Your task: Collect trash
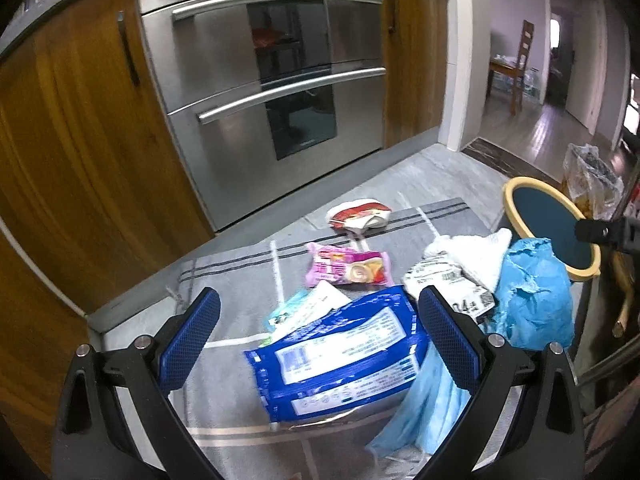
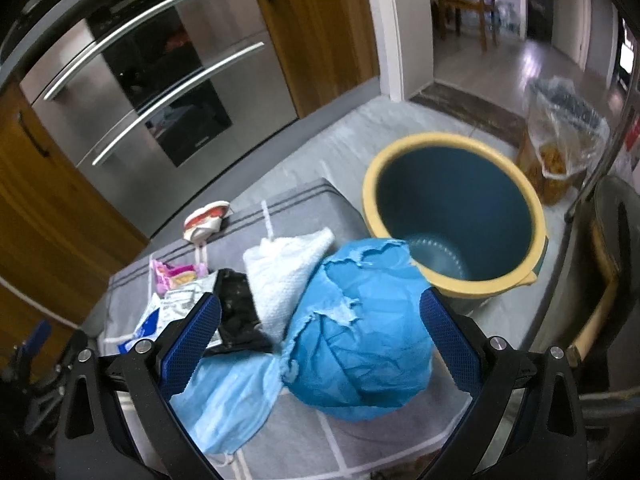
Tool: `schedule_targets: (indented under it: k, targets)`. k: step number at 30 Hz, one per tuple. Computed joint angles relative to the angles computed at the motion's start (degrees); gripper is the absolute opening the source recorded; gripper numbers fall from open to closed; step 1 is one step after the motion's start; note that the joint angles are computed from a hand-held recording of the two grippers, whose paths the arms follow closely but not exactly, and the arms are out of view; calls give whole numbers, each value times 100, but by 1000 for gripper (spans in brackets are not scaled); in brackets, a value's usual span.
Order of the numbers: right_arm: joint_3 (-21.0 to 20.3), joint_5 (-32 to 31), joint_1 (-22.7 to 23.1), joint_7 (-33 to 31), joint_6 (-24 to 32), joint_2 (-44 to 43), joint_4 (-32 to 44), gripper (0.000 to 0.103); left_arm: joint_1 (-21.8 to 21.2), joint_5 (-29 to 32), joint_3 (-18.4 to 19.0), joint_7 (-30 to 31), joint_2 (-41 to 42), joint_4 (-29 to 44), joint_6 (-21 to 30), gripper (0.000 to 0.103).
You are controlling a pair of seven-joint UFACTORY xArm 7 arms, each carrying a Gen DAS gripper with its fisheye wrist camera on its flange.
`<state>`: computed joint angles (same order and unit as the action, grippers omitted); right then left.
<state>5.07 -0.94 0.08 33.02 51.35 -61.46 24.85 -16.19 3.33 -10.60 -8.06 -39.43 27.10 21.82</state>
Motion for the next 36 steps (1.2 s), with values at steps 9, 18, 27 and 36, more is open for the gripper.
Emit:
schedule_targets:
  k: [9,18,27,36]
  targets:
    - [-399,-184,-335,-726,94,281,199,97,-941,-728,466,880,481,168,-243,98]
    - [-599,359,-515,-246,390,821,0,94,-1148,-1259,582,1435,1109,766,308,98]
    - [-1060,891,-581,-403,471,1712,24,67,-933,-1349,186,1520,2368,1680,541,94]
    - [-1322,1298,-754,-865,351,1920,-11,46,-815,-1453,79,1621,3013,2158,1008,66]
